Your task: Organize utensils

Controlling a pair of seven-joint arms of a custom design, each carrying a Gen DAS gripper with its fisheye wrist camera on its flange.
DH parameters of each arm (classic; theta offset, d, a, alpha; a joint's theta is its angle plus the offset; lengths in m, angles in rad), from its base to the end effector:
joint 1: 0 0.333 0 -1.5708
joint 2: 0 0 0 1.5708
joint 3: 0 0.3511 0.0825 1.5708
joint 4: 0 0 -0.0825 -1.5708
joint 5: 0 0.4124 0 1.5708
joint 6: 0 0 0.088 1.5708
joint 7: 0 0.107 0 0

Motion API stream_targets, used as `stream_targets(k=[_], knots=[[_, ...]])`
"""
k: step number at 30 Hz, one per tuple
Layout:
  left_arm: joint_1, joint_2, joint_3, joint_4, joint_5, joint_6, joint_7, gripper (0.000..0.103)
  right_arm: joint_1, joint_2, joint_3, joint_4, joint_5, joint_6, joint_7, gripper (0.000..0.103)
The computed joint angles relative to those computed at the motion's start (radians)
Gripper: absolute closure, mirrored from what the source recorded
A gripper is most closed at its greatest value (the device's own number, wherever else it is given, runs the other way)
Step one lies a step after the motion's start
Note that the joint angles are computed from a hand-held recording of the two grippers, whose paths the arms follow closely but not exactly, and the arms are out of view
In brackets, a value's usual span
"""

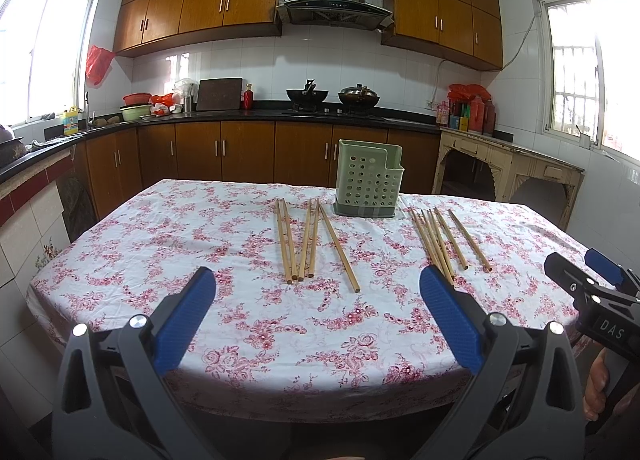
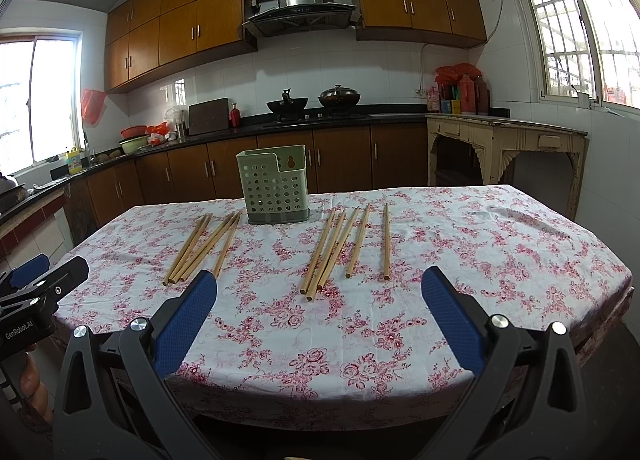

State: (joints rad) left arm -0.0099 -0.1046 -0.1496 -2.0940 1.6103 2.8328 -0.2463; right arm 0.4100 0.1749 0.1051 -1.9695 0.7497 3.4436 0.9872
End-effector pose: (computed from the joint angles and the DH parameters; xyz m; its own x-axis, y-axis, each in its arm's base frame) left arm 0.5569 -0.1444 0.5429 0.2016 -0.9780 0.0545 -0.3552 -0.1248 -0.9264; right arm 0.6008 0.2439 0.5390 0.2688 -0.9596 -0.0832 -0.3477 -0.0162 -0.9375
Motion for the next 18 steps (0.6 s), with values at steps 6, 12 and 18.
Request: stream_targets(k=[6, 12, 18], knots=[[0.0, 0.0, 0.0, 0.0, 0.001, 0.001, -0.001, 0.004, 0.002, 0.0, -0.002, 0.0, 0.001, 0.0, 0.0, 0.002], [0.0, 0.0, 0.0, 0.0, 0.001, 0.0, -0.001, 0.004, -0.001, -0.001, -0.001, -0.001, -0.002, -0.001, 0.003, 0.002], [0.0, 0.0, 0.0, 0.0, 0.001, 0.0, -0.001, 0.004, -0.003, -0.001, 0.0, -0.002, -0.006, -0.002, 0.007, 0.002]])
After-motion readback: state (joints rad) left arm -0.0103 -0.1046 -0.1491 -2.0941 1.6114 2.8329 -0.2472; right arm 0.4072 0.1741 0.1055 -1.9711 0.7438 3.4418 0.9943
